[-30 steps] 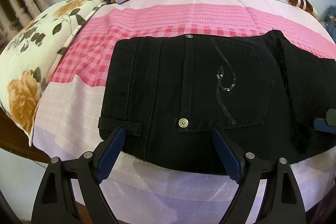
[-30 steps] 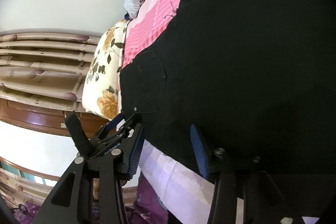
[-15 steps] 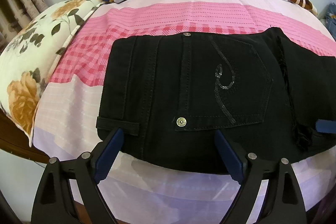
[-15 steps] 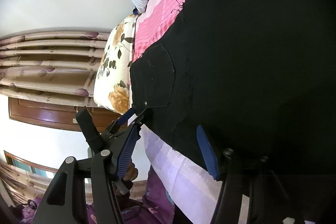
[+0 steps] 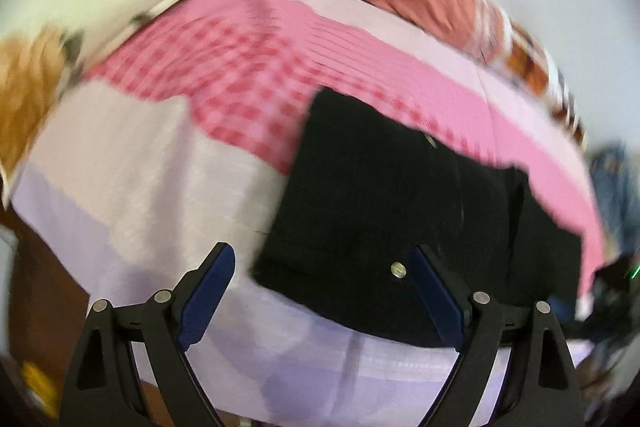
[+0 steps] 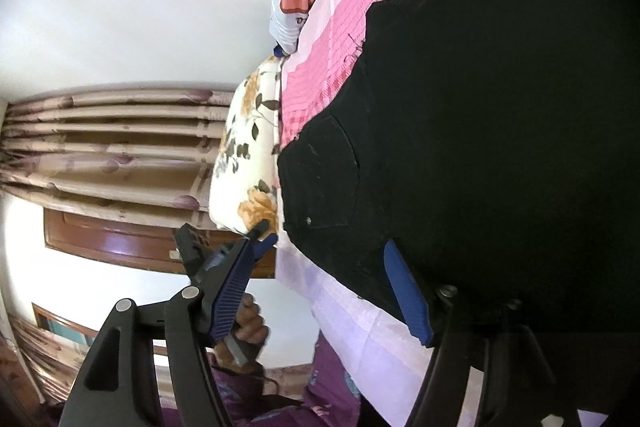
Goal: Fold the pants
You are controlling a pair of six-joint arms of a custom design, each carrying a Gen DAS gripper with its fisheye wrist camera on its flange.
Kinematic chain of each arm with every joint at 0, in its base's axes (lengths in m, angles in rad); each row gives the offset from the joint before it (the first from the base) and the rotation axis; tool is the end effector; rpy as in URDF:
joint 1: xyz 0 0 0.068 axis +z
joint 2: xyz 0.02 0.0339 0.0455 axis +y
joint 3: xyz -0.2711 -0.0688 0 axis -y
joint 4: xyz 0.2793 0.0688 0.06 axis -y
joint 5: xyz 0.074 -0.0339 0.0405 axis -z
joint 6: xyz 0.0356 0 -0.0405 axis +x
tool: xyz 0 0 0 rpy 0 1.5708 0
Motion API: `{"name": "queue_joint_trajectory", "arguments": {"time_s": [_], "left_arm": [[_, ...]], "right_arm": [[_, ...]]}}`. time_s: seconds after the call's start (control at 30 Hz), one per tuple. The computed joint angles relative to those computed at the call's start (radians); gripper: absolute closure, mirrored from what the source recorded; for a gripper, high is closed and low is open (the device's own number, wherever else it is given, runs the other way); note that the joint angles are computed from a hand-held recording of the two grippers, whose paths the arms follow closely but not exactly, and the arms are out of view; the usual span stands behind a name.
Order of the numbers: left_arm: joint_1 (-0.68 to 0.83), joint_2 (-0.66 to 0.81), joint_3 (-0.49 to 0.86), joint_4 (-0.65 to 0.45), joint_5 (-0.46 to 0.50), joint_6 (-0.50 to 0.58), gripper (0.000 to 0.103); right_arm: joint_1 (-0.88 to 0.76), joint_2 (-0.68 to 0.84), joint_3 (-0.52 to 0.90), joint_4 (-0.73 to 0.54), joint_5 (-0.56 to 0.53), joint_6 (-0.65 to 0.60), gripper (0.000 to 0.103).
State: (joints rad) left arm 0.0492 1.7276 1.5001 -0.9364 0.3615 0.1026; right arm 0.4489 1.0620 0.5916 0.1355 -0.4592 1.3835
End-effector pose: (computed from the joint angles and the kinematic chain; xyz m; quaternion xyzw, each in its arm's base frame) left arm 0.3906 0.0066 0.2782 0.0620 0.9621 -0.1605 0.2115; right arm 0.2311 0.1288 0.2423 0.2398 0.7680 0.5605 0.1963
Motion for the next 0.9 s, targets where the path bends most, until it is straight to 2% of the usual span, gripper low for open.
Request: {"name": "queue_joint_trajectory", "arguments": {"time_s": [0.07,0.13,0.23,0.4,0.5,0.77,0.9], "left_arm": [[0.088,0.057,0.059,-0.067,0.123,-0.007,0.016],[0.136,0.111,0.11,-0.129,0.193,-0.027,0.017],[0.186,0.151,0.123,-0.193,0.274,-0.035,0.02],[0.209,0.216,0.12,-0.308,0.406,-0.001,0.034],[0.212,0.228,0.094,-0.341,0.441,0.025,0.036],[0.224,0.238,0.056,-0.273,0.485,-0.046,0.036],[0.243,0.245,0.035,-0.239,0.541,-0.087,0.036]], "right_arm": [[0.007,0.008,0.018,-0.039,0.002,-0.027,0.036],[0.015,0.021,0.036,-0.067,0.007,-0.046,0.036],[0.014,0.024,0.041,-0.079,0.006,-0.051,0.035],[-0.003,0.019,0.007,-0.017,-0.004,0.004,0.035],[-0.011,0.011,-0.019,0.026,-0.007,0.04,0.035],[-0.027,-0.016,-0.058,0.068,-0.017,0.08,0.035],[-0.028,-0.018,-0.062,0.072,-0.015,0.083,0.035]]}}
